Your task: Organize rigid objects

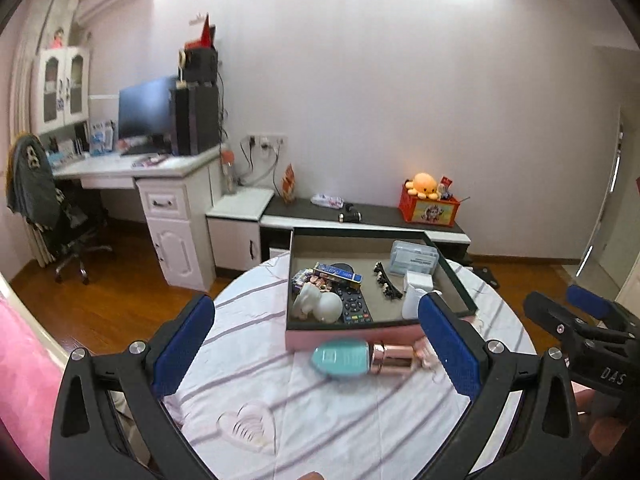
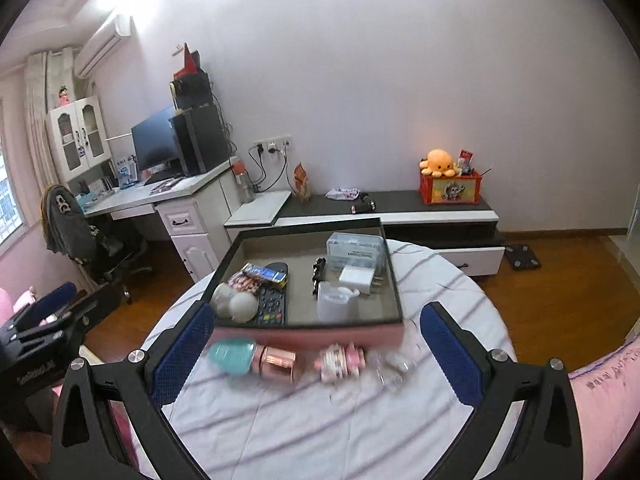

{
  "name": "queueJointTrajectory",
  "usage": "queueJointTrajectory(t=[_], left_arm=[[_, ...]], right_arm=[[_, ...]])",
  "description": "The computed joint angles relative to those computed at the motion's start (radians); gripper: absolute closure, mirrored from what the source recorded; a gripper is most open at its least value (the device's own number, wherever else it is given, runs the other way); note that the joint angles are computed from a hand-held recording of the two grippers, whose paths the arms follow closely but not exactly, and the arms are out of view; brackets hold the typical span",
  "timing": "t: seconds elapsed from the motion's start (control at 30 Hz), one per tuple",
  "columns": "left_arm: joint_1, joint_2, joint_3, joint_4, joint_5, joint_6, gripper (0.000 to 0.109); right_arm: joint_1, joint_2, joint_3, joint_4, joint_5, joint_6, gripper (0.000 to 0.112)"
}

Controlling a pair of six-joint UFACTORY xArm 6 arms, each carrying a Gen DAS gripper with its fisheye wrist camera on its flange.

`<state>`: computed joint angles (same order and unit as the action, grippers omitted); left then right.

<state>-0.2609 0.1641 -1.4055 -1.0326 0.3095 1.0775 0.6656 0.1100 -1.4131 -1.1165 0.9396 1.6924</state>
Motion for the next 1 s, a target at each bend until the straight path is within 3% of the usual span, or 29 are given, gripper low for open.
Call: queueJointTrajectory(t=[0.17, 0.27, 0.33, 0.6, 1.0], left_arm=[[0.0, -0.181, 0.193, -0.234, -0.054, 0.252, 0.006], [0.011, -0.262, 0.283, -0.318, -0.061, 0.331, 0.006], [0.017, -0.303, 0.328, -0.349, -0.045, 0.358, 0.006], [0.019, -0.384, 0.426, -0.305, -0.043, 0.339, 0.006], [0.032, -0.383, 0.437, -0.258, -0.014, 0.274, 0.006]], right_arm=[[0.132, -0.064, 0.057, -0.056, 0.152, 0.075, 0.009], [0.215, -0.076, 0.068, -0.07, 0.266, 0.108, 0.009], [0.247, -0.082, 0.078, -0.06, 0.294, 0.124, 0.009], [0.301, -0.071, 0.074, -0.052, 0.328, 0.155, 0.009], [0.306, -0.082, 0.09, -0.05, 0.327, 0.172, 0.009]])
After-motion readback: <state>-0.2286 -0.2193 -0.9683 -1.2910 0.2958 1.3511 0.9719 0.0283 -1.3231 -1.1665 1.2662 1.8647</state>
